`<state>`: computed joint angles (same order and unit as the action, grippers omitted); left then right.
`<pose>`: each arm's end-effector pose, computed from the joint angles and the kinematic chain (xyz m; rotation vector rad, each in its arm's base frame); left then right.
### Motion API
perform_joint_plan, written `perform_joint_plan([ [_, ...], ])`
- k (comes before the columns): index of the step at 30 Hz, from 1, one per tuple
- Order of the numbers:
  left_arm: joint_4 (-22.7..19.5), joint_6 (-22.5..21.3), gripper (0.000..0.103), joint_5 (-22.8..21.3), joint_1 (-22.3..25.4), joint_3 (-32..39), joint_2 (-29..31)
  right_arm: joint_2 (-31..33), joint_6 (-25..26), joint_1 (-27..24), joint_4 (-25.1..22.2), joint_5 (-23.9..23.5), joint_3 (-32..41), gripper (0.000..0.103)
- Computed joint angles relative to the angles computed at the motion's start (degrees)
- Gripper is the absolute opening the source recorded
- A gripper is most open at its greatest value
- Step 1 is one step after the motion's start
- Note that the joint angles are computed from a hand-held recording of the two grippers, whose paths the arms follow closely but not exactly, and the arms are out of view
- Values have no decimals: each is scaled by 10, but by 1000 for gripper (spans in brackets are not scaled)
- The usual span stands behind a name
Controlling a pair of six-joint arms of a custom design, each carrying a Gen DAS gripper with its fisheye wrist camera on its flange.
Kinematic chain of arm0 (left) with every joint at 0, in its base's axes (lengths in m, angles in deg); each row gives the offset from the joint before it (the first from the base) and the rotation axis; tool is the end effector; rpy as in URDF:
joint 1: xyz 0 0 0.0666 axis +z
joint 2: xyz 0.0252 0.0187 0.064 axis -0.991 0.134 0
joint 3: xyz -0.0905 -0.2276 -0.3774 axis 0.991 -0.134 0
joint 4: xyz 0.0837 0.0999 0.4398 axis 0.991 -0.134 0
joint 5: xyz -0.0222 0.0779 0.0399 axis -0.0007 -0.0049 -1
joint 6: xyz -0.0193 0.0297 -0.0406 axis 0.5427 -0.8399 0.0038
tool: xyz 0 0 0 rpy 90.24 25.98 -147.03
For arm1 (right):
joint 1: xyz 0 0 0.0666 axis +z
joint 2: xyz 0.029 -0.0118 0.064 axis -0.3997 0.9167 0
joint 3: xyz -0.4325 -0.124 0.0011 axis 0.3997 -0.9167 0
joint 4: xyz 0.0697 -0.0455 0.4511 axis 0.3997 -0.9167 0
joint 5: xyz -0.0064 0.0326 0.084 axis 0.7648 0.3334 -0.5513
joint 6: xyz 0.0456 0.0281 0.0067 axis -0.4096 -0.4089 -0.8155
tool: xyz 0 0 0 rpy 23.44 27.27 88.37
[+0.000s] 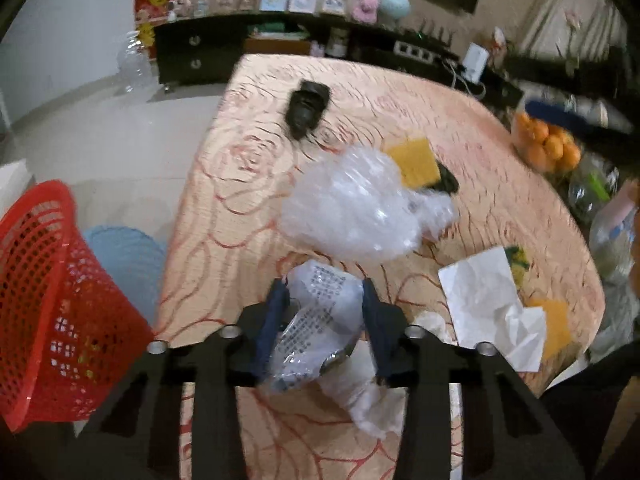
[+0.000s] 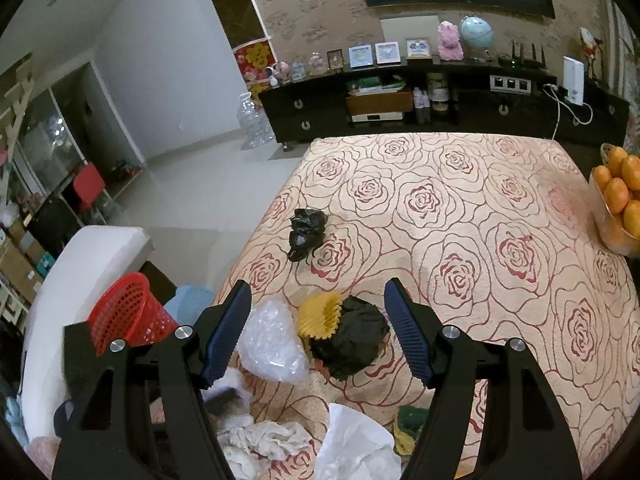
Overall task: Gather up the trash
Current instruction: 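Return both tools to the bed and grasp the receipt with the left tool, then grasp the black plastic bag with the right tool while the left tool holds the receipt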
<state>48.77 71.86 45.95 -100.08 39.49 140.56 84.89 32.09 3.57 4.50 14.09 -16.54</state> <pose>0.4202 -0.1387 0.2934 0.2531 2.4960 -0.3046 0.4454 0.2265 0.3695 -0.0598 2.3104 0.4202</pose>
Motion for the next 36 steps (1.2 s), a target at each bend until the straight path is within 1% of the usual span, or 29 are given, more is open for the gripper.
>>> perform_joint_plan([
  [3, 11, 8, 36, 5, 14, -9, -16, 5, -6, -4, -1, -4, 3, 67],
  [6, 10, 7, 32, 7, 20, -11, -21, 14, -14, -6, -4, -10, 7, 67],
  [11, 13, 9, 32, 19, 26, -15, -33, 33, -13, 0, -8, -10, 20, 67],
  [18, 3, -1, 32, 11, 15, -17, -28, 78, -9, 8, -29, -12, 61, 67],
  [23, -2, -3, 32, 21, 10, -16, -20, 136, 10, 13, -65, -16, 127, 67],
  [26, -3, -7, 33, 28, 11, -16, -18, 185, 29, 13, -104, -9, 183, 67],
  [29, -7, -7, 33, 41, 15, -15, -16, 238, 29, 9, -139, -9, 240, 67],
  [33, -8, 2, 34, 58, 21, -13, -13, 299, 31, 9, -173, 7, 297, 67],
  [34, -9, 4, 34, 63, 22, -12, -13, 310, 29, 10, -180, 11, 308, 66],
  [36, -10, 5, 35, 72, 23, -10, -10, 334, 26, 9, -198, 8, 330, 58],
])
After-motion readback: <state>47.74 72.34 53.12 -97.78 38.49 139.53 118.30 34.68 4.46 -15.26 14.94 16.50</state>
